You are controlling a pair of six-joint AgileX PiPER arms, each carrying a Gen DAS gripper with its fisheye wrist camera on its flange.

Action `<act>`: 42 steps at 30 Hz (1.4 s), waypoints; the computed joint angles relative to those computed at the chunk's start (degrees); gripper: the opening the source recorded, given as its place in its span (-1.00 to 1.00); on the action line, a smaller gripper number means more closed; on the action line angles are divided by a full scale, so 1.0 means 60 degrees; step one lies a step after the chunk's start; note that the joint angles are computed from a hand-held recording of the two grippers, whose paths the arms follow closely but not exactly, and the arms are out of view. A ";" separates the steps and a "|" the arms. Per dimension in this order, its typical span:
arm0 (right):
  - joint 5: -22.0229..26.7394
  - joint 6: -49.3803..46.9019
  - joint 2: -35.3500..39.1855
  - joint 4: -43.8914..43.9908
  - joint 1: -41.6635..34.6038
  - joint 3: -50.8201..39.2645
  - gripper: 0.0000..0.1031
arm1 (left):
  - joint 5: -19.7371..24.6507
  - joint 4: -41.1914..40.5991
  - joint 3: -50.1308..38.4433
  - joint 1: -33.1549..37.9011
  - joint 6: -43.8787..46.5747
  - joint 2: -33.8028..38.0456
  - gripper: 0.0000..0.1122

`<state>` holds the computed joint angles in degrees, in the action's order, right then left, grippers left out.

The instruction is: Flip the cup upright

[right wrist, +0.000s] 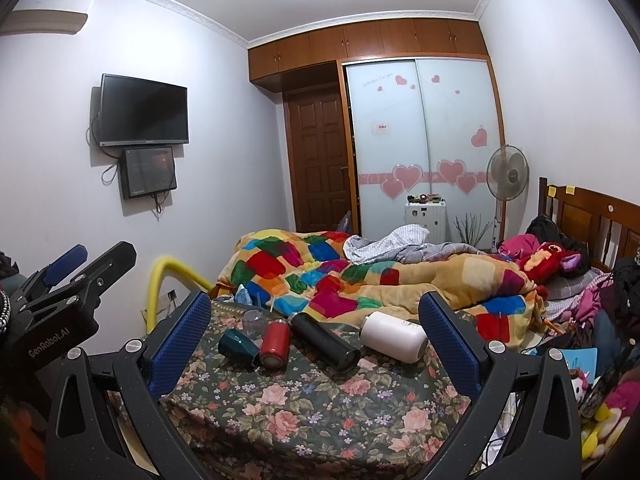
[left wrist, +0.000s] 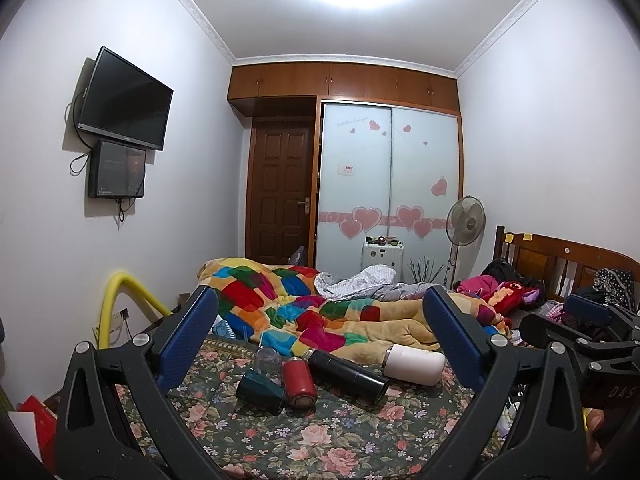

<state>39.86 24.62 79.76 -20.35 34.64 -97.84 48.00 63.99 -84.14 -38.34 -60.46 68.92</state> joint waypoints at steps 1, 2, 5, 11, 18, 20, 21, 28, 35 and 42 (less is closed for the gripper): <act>0.0051 -0.0038 0.0066 0.0053 -0.0015 -0.0073 1.00 | -0.0050 -0.0105 -0.0036 0.0083 0.0058 0.0043 0.83; 0.0085 -0.0121 0.0134 0.0162 -0.0063 -0.0140 1.00 | -0.0072 -0.0173 -0.0066 0.0132 0.0087 0.0092 0.83; 0.0188 -0.0303 0.0341 0.0379 -0.0185 -0.0311 1.00 | -0.0234 -0.0491 -0.0144 0.0433 0.0227 0.0255 0.83; 0.0430 -0.0730 0.0915 0.0927 -0.0533 -0.0626 1.00 | -0.0978 -0.2343 -0.0371 0.1791 0.1212 0.0774 0.83; 0.1002 -0.1254 0.1874 0.1674 -0.1096 -0.1250 1.00 | -0.1088 -0.4380 -0.0928 0.3562 0.1951 0.2331 0.83; 0.1224 -0.1375 0.2189 0.1869 -0.1269 -0.1495 1.00 | -0.0964 -0.5072 -0.1189 0.4073 0.2281 0.2981 0.83; 0.1338 -0.1438 0.2368 0.1962 -0.1365 -0.1649 1.00 | -0.0859 -0.5493 -0.1366 0.4367 0.2484 0.3355 0.83; 0.2147 -0.1543 0.3448 0.2206 -0.1806 -0.2593 1.00 | -0.0132 -0.7138 -0.2794 0.5756 0.3255 0.6088 0.75; 0.2788 -0.1551 0.4405 0.2116 -0.1965 -0.3482 1.00 | 0.0722 -1.0053 -0.5146 0.6830 0.4580 0.8334 0.36; 0.2895 -0.1581 0.4788 0.2303 -0.2177 -0.3723 1.00 | 0.1817 -1.1049 -0.7681 0.7029 0.4408 0.9983 0.34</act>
